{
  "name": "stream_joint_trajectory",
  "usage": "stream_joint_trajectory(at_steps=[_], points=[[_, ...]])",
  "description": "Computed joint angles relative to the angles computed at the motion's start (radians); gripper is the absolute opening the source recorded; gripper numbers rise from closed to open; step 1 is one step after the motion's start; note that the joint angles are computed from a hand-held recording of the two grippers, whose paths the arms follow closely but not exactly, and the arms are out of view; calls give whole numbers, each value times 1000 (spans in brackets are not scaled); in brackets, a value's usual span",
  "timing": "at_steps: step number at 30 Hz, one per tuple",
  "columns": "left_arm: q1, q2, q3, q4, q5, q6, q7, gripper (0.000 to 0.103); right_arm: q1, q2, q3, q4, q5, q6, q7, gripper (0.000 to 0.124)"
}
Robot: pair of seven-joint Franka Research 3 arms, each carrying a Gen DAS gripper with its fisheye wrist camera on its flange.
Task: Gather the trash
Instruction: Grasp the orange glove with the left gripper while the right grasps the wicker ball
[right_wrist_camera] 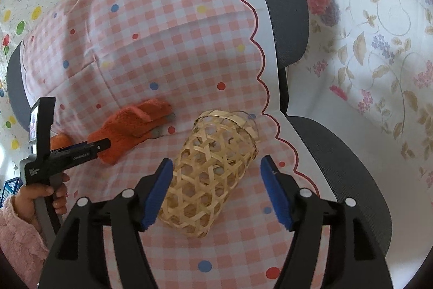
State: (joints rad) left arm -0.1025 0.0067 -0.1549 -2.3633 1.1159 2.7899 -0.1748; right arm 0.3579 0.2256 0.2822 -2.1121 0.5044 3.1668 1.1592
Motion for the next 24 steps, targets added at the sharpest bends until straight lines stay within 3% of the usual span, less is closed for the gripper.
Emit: stream_joint_trajectory(at_steps=[2,4,10,13,18,22,24], points=[[-4,-7,-4,0,28,2,-29,28,-20,-1,23,-4,17,2,-20,66],[-16,-33,-18,-8,82,-19,-74,17,-33,-3,37,-6,33,-1,-38,66],[-50,-175,-84,-83,155,-92,-162,15,-32,-7,38,-3,72,-20,-71,66],[-71,-251,-124,-123,98,-151,-149,15,44,7,-45,14,18,-34,9,77],[-89,-313,-162,-162,36,-166,-148,15,157,69,-172,84,-113,-67,204,82],[-82,-314,-173,-166,20,-159,-136,15,303,145,-344,171,-282,-115,419,82],[-78,-301,-178,-160,18,-162,-136,15,273,170,-315,201,-292,-140,437,82]])
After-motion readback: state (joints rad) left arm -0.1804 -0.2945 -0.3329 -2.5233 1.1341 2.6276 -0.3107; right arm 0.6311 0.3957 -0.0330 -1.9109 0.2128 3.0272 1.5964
